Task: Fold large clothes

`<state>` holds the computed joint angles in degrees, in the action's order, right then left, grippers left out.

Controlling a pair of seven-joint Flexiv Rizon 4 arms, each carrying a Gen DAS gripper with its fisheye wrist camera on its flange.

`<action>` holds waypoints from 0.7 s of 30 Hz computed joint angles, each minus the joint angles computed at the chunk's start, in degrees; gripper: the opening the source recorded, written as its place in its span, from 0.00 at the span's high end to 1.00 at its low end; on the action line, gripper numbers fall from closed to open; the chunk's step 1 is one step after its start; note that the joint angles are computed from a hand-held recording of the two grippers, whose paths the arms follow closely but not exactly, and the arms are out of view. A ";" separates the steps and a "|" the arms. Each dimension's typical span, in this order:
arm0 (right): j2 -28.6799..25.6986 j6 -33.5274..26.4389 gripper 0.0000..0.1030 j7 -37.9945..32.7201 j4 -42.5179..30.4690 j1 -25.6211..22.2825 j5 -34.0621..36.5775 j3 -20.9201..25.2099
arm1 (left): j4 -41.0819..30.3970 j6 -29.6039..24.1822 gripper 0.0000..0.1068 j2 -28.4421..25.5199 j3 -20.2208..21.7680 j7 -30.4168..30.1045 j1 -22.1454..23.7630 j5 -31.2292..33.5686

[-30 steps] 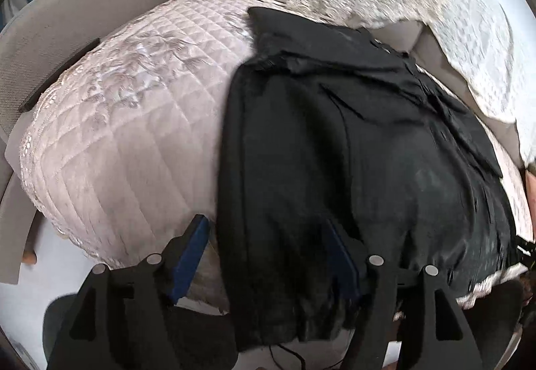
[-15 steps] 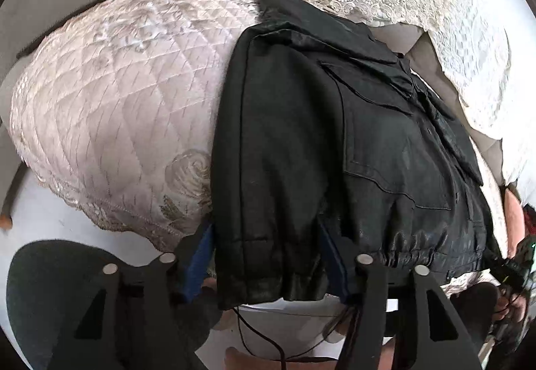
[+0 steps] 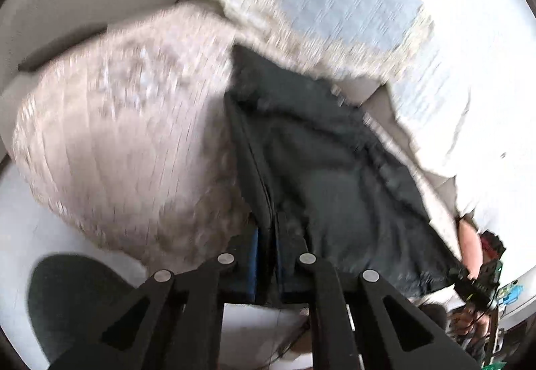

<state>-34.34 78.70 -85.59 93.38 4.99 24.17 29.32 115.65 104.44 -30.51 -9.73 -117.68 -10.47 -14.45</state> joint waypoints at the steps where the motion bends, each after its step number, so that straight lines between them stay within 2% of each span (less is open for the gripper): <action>1: 0.26 0.16 0.94 -0.52 0.02 -0.26 0.22 0.56 | 0.11 1.01 0.93 0.63 0.16 -0.15 -0.05 0.12; 5: 1.46 1.83 0.94 -2.15 0.97 -1.61 2.83 3.09 | 0.20 2.16 0.93 2.35 0.71 0.39 -0.40 0.88; 8: 2.25 2.65 0.94 -2.11 2.06 -2.17 4.34 3.51 | 1.27 2.48 0.93 3.11 -1.97 0.39 2.36 2.53; 12: 0.36 3.65 0.94 -2.39 -0.76 -2.94 5.77 4.91 | 0.73 3.73 0.93 1.91 -5.60 -0.51 6.01 4.51; 17: -3.33 2.77 0.94 -4.64 -8.36 -3.43 4.17 5.66 | -5.85 3.36 0.93 -1.08 -5.82 0.81 7.36 5.68; 20: -6.35 0.34 0.94 -3.42 -15.42 -0.96 1.03 2.54 | -12.65 1.41 0.94 -4.22 -7.02 3.18 9.00 6.08; 21: -7.63 -0.69 0.94 -2.87 -18.05 -0.34 0.20 1.63 | -15.51 0.07 0.94 -5.39 -6.15 4.36 8.43 5.52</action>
<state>-41.97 78.01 -88.46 75.33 4.66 24.37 30.95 100.14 104.50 -35.90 -15.88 -113.32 -2.04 -8.93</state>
